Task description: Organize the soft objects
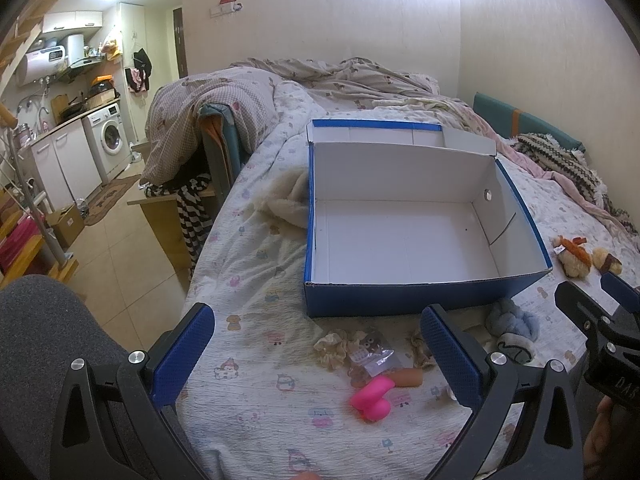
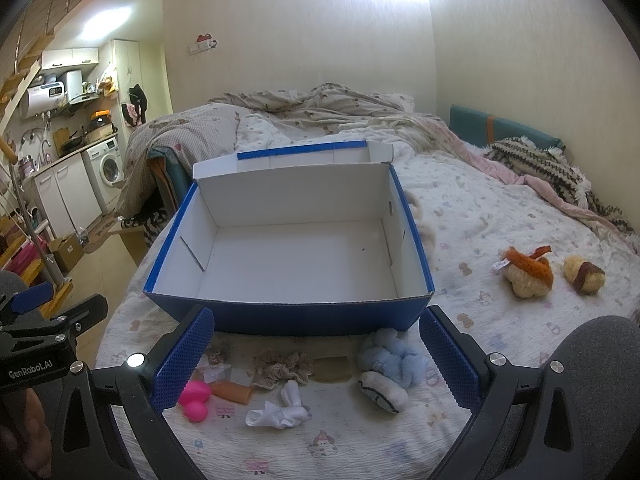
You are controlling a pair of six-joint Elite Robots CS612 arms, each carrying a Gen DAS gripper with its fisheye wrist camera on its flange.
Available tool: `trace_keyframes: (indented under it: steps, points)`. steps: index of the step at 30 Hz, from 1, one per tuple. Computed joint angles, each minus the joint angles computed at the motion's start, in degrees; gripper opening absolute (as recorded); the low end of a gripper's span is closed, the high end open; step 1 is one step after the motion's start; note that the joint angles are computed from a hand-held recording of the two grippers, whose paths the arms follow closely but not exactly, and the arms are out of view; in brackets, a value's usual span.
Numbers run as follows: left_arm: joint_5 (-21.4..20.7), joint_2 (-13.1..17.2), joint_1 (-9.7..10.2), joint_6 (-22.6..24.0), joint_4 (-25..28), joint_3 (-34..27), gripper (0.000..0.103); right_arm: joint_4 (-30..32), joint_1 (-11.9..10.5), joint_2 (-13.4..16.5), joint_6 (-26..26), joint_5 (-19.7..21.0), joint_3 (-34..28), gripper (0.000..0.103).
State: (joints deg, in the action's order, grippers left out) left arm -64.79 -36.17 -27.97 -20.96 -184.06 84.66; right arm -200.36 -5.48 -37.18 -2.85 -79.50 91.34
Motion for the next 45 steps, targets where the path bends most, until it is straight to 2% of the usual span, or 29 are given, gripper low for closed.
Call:
trace_keyframes:
  steps: [3, 5, 8, 10, 11, 14, 18, 19, 20, 23, 25, 27, 29, 31, 32, 34, 39, 40, 41, 42, 43, 44, 45]
  points:
    - [-0.3, -0.3, 0.30, -0.8, 1.1, -0.2, 0.103, 1.9, -0.1, -0.3, 0.0, 0.3, -0.5, 0.103]
    - [-1.0, -0.4, 0.73, -2.1, 3.7, -1.0, 0.103, 4.6, -0.5, -0.7, -0.2, 2.4, -1.0, 0.103]
    - [0.1, -0.3, 1.59, -6.8, 11.2, -2.8, 0.103, 10.9, -1.3, -0.8, -0.4, 6.1, -2.9, 0.103]
    - [-1.0, -0.3, 2.64, -12.0, 16.9, -4.0, 0.103, 14.2, -1.4, -0.3, -0.2, 6.4, -4.3, 0.103]
    - [-2.0, -0.1, 3.03, -13.0, 19.4, -4.8, 0.103, 16.5, -1.4, -0.1, -0.1, 6.0, -5.3, 0.103]
    - [-4.9, 1.3, 3.03, -10.0, 26.3, -8.1, 0.103, 22.1, -1.8, 0.9, 2.7, 6.4, -7.4, 0.103]
    - [-13.8, 4.1, 3.46, -7.2, 35.7, -13.3, 0.101, 27.0, -2.1, 1.3, 5.5, 6.1, -8.4, 0.103]
    - [-15.8, 5.0, 3.52, -6.3, 38.3, -14.7, 0.095, 27.4, -2.2, 1.3, 5.6, 6.5, -8.4, 0.103]
    - [-17.8, 6.0, 3.57, -5.6, 40.9, -16.2, 0.085, 27.7, -2.3, 1.3, 5.7, 6.8, -8.3, 0.103]
    - [-22.0, 8.0, 3.84, -6.0, 45.6, -19.2, 0.078, 29.0, -2.5, 1.3, 5.9, 7.4, -8.4, 0.103]
    - [-24.4, 9.0, 3.96, -6.8, 46.8, -20.5, 0.076, 30.1, -2.6, 1.4, 6.2, 7.7, -8.7, 0.103]
    - [-24.5, 9.7, 3.74, -6.4, 47.2, -21.3, 0.074, 31.0, -2.5, 1.5, 6.2, 7.7, -9.1, 0.103]
    - [-24.8, 10.0, 3.48, -5.8, 46.6, -21.4, 0.066, 32.1, -2.5, 1.6, 6.1, 7.7, -9.4, 0.103]
    - [-24.6, 10.3, 3.14, -5.2, 46.5, -21.7, 0.062, 33.5, -2.5, 1.7, 5.7, 8.2, -9.7, 0.103]
    - [-24.5, 10.4, 3.01, -5.0, 46.3, -21.6, 0.056, 34.6, -2.5, 1.7, 5.4, 8.7, -10.0, 0.103]
    - [-24.1, 10.4, 2.74, -4.9, 46.0, -21.3, 0.048, 37.3, -2.6, 2.0, 4.9, 9.9, -10.7, 0.103]
    - [-26.1, 10.9, 2.60, -6.6, 45.2, -20.7, 0.048, 45.5, -2.6, 3.1, 4.0, 13.2, -13.2, 0.103]
    - [-26.1, 11.0, 2.69, -6.6, 44.0, -20.3, 0.040, 47.6, -2.6, 3.5, 3.6, 13.8, -13.9, 0.103]
    - [-26.3, 10.9, 2.69, -6.4, 43.3, -19.9, 0.038, 49.8, -2.5, 3.8, 3.1, 14.3, -14.6, 0.103]
    - [-25.9, 10.8, 2.57, -6.2, 43.2, -19.7, 0.038, 51.7, -2.3, 4.2, 2.5, 14.7, -15.3, 0.099]
    - [-25.5, 10.6, 2.65, -5.9, 43.3, -19.5, 0.037, 53.8, -2.2, 4.6, 1.7, 15.0, -16.0, 0.085]
    - [-24.8, 10.5, 2.47, -5.9, 43.3, -19.4, 0.037, 55.5, -1.9, 5.0, 1.2, 14.7, -16.6, 0.078]
    - [-24.2, 10.5, 2.29, -6.2, 43.3, -19.2, 0.037, 57.2, -1.5, 5.4, 0.4, 13.7, -17.4, 0.077]
